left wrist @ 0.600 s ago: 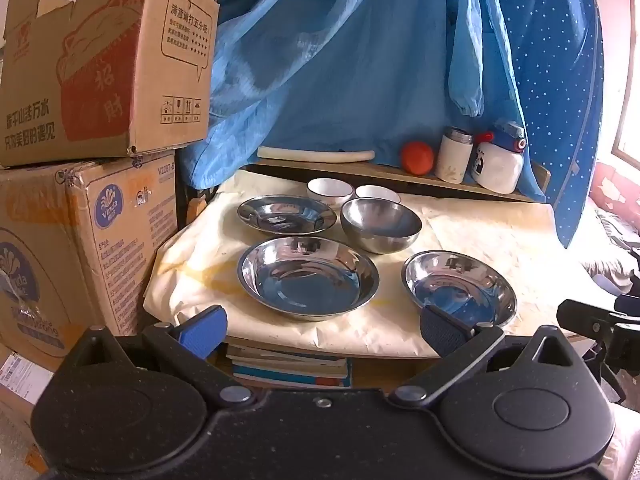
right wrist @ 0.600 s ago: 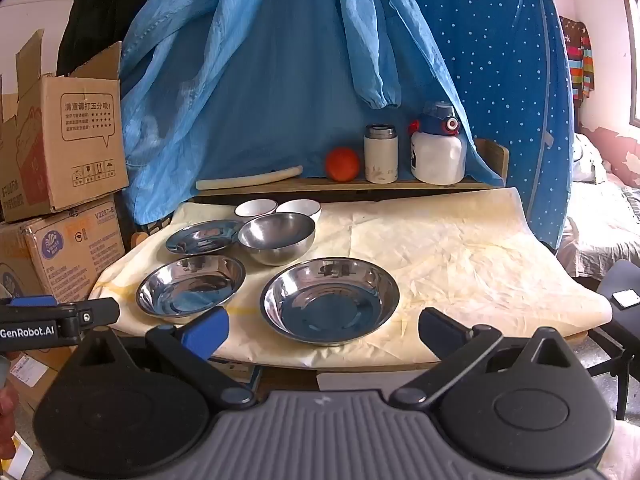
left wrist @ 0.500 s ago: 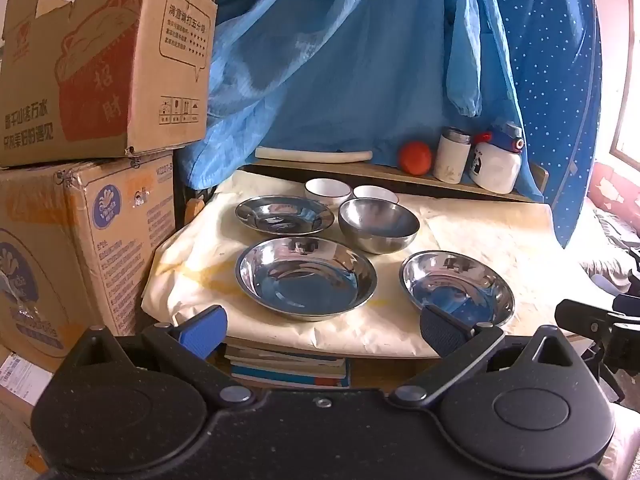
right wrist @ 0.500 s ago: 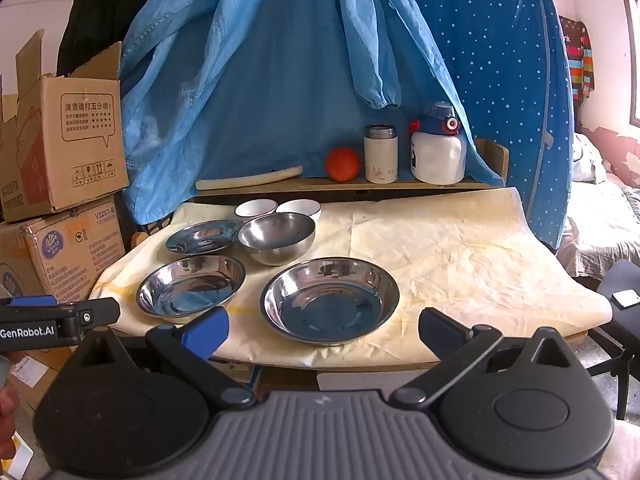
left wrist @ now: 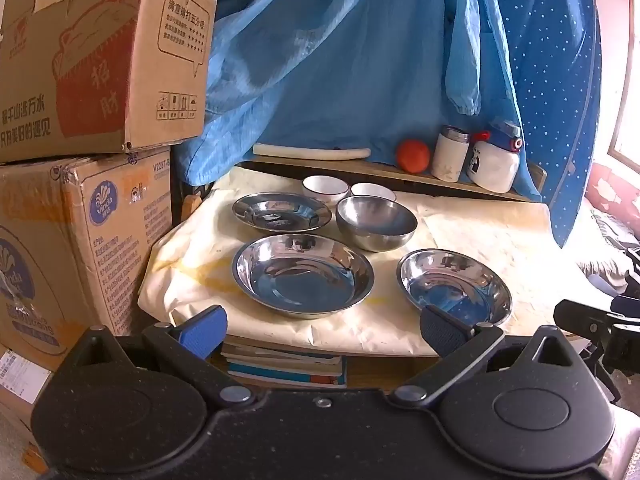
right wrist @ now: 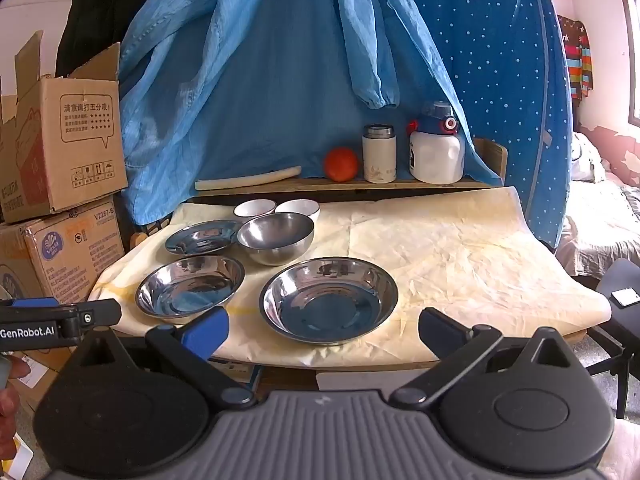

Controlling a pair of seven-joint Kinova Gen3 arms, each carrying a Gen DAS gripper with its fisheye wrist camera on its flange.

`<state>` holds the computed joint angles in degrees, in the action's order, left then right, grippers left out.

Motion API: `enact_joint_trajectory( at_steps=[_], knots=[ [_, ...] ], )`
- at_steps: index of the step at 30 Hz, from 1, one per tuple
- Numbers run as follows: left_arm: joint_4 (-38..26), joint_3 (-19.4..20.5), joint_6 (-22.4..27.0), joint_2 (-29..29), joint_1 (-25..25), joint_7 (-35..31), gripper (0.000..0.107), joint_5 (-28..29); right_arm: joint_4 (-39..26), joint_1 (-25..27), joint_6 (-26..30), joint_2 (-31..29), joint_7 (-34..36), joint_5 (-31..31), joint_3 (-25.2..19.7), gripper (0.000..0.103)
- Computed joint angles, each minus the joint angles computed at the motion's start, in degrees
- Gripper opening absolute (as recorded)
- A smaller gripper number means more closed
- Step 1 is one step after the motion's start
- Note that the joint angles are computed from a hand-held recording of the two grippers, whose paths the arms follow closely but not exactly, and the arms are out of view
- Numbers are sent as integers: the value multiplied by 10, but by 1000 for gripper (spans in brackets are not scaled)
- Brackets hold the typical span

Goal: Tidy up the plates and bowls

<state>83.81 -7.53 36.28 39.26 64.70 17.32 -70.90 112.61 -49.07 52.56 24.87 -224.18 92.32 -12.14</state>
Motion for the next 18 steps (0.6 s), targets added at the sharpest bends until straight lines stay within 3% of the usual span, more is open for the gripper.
enact_joint_trajectory(
  at_steps=[18],
  knots=[
    [7, 3, -3, 0, -2, 17, 102, -15, -3, -1, -2, 1, 5, -3, 1, 103]
  ],
)
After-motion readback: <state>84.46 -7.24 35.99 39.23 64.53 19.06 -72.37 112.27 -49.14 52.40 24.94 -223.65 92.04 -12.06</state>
